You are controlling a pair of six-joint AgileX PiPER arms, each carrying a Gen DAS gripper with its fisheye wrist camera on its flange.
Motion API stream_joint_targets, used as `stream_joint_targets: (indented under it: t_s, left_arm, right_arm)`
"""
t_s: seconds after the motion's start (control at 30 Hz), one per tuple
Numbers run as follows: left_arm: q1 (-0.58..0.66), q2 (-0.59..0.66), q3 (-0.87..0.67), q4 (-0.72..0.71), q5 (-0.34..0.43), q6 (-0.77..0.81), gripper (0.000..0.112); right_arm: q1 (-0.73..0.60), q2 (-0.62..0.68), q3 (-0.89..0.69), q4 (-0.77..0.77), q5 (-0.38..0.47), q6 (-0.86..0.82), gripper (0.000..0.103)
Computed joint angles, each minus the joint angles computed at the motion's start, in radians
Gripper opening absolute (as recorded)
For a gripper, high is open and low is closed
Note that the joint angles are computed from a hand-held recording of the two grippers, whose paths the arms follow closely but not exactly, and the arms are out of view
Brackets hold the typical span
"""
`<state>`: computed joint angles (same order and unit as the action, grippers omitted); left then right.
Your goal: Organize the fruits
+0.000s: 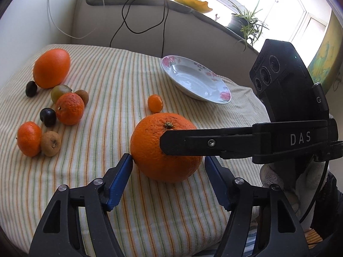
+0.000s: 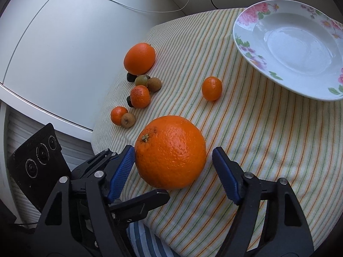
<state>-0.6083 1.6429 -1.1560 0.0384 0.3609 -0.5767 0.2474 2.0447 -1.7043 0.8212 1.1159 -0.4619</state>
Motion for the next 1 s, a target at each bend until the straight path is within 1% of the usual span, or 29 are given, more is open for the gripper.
stream_joint_targets:
  t_s: [0.03, 0.27, 0.6, 0.77, 1.0]
  left_arm:
    - [0.002, 0.013, -0.015, 0.001, 0.003, 0.003, 0.066]
    - [-0.012, 0.026, -0.04, 0.064, 0.027, -0.049, 0.066]
    - [-0.035, 0.055, -0.114, 0.109, 0.05, -0.06, 0.066]
    - [-0.04, 0.091, -0.19, 0.116, 0.068, -0.036, 0.066]
    - [-0.034, 0.183, -0.355, 0.098, 0.122, 0.026, 0.066]
  right_arm:
    - [0.002, -0.002, 0.0, -0.004, -0.002, 0.003, 0.072]
    - [0.005, -0.011, 0.01, -0.008, -0.011, 0.015, 0.071]
    - [-0.037, -0.057, 0.034, 0.002, -0.009, -0.003, 0.071]
    - [-0.077, -0.062, -0.002, 0.009, 0.016, -0.002, 0.071]
    - [-0.136, -0.034, -0.092, 0.02, 0.06, 0.008, 0.071]
